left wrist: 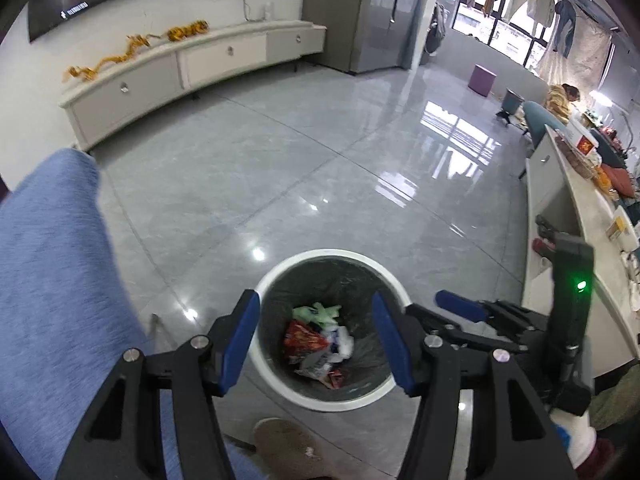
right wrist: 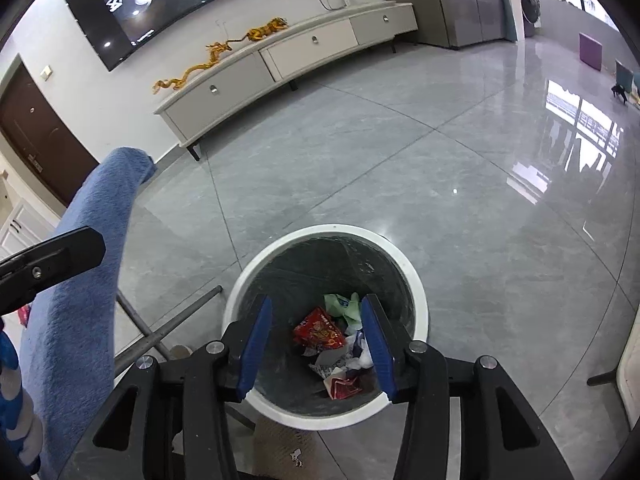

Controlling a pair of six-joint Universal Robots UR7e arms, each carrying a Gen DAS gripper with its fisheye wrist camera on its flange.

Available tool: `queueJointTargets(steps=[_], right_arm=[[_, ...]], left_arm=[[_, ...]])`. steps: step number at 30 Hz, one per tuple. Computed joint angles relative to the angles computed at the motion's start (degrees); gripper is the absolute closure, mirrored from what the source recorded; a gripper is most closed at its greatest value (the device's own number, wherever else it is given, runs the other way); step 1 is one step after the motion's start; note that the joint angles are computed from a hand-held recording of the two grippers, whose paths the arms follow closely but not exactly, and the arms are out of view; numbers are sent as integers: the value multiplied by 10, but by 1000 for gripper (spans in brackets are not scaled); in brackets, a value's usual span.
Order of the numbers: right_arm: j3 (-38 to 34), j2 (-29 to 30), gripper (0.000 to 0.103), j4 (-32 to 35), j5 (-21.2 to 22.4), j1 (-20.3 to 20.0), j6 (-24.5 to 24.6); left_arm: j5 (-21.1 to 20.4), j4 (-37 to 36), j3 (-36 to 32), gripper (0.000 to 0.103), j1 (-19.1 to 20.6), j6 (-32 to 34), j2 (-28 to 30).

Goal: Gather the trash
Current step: 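Move both open tools back over the last wrappers on the rug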

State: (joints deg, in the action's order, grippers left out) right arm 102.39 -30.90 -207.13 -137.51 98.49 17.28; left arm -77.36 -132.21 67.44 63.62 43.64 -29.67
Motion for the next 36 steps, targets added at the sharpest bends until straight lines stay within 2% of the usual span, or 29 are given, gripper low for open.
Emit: queueJointTargets(steps=[9,15,24,29,36], right_arm=[[-46,19,54,-12,-7,66,-59],[-83,36,51,-21,2,104,-102],[-171,73,46,11,20,149,-163],[-221,95,46,42,24,165,-183],[-284,125,45,87,13,185,-205]], left_arm=[[30,-108,65,46,24,18,-76],[49,-177,78,38,43,-11,-121],[91,-275,90,37,68,-10,-172],[86,-303,90,37,84,-5,-191],[66,-301,80,37,108,-14,-213]])
